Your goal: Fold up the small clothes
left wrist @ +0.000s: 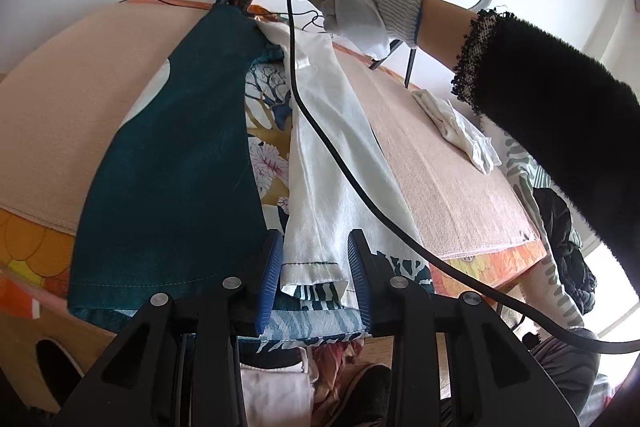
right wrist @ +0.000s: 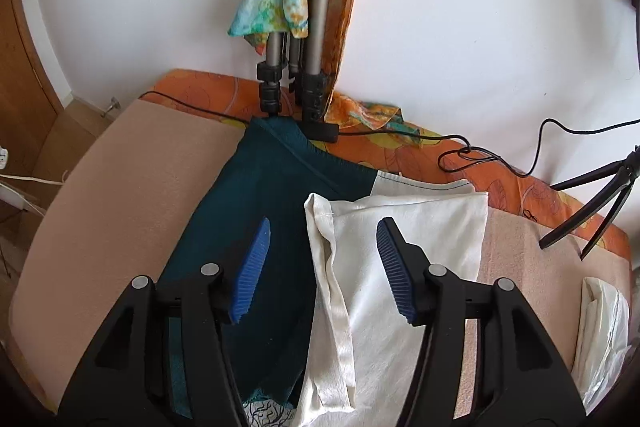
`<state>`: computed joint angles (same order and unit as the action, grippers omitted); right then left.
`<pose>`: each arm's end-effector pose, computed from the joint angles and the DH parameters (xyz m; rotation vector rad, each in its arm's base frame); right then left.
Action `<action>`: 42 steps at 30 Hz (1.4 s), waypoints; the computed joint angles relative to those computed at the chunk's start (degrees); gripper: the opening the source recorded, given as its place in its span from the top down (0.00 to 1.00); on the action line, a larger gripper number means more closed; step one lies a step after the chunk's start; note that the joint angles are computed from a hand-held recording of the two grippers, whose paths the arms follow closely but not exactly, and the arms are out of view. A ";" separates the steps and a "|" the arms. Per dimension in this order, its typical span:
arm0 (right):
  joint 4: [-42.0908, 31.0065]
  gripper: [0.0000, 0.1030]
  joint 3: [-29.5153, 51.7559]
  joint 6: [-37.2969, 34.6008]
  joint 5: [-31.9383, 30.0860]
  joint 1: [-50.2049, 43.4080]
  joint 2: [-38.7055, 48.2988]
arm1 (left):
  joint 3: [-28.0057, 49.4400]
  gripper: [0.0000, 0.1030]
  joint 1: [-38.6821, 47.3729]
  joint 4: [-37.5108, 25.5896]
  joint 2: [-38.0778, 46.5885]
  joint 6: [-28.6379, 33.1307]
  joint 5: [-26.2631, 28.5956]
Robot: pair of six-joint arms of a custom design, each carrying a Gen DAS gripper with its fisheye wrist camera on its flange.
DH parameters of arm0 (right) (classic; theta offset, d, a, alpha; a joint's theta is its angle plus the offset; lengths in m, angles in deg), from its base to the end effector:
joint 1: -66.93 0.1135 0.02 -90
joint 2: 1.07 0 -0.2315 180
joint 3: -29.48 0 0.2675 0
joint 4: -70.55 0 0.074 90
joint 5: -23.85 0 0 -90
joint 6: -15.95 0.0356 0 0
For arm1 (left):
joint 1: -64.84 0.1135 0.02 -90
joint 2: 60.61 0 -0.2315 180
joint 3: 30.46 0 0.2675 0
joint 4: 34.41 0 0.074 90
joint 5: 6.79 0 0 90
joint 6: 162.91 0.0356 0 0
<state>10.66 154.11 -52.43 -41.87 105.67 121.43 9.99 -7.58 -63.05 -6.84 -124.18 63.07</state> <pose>0.3746 0.2818 0.2286 -0.2140 2.4444 -0.0996 0.0791 -0.2092 0.1668 0.2487 2.3465 -0.7271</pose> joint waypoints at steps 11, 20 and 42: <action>6.54 0.44 -34.29 7.98 -2.08 2.85 -33.99 | 0.95 0.65 3.18 -16.64 -17.84 6.53 -0.90; 14.25 0.62 -49.12 17.45 -9.15 -0.09 -38.08 | 12.34 0.64 35.48 -22.05 -8.78 28.65 20.35; 29.07 0.95 -49.93 21.23 -22.78 -3.11 -27.52 | 9.70 0.64 38.69 -16.37 4.59 28.38 26.64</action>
